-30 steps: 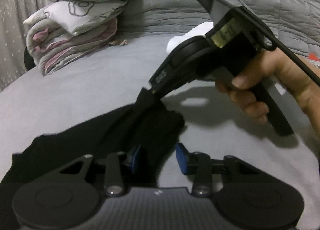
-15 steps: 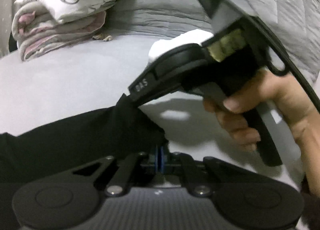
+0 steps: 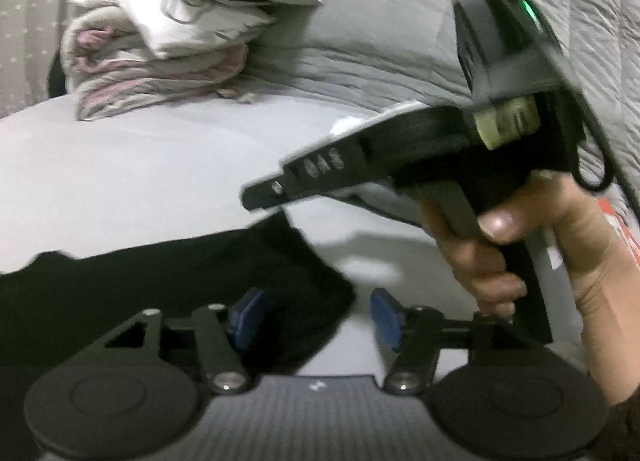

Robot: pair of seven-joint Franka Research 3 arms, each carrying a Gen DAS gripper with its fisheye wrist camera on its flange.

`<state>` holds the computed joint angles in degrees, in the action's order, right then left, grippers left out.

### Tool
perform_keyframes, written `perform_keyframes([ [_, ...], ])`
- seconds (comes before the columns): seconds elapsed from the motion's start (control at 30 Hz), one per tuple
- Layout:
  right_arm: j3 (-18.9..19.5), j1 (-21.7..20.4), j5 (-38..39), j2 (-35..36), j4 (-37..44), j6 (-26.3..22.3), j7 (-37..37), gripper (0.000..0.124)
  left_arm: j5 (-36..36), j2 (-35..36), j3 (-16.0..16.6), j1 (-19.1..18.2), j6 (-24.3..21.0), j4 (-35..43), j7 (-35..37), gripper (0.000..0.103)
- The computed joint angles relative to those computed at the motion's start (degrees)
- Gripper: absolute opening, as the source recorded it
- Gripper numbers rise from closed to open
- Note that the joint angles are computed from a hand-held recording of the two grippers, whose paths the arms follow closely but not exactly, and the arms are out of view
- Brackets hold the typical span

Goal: Fold clothes
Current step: 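Hold the folded shirt edge with the right gripper while the left gripper releases it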

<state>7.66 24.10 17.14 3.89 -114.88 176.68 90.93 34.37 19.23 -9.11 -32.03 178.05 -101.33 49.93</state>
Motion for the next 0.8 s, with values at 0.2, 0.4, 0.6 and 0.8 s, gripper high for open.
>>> perform_keyframes([
  [0.2,-2.47,2.32,-10.16,2.25,3.38,-7.42,4.19,0.014,15.46,-6.24,13.3,-8.78,-0.31,-6.41,-21.65,0.07],
  [0.4,-6.06,4.96,-34.21,3.1,6.79,-16.74,23.47,0.02,27.75,-13.82,13.96,-10.03,-8.02,-13.49,-38.86,0.072],
  [0.6,-5.45,6.28,-49.68,4.2,11.55,-28.2,35.99,0.05,25.52,-25.6,8.18,-8.05,-16.9,-24.76,-41.26,0.075],
  [0.8,-3.39,4.97,-50.18,0.74,9.59,-31.06,40.99,0.05,19.2,-36.1,2.32,-6.35,-24.41,-33.58,-41.64,0.075],
])
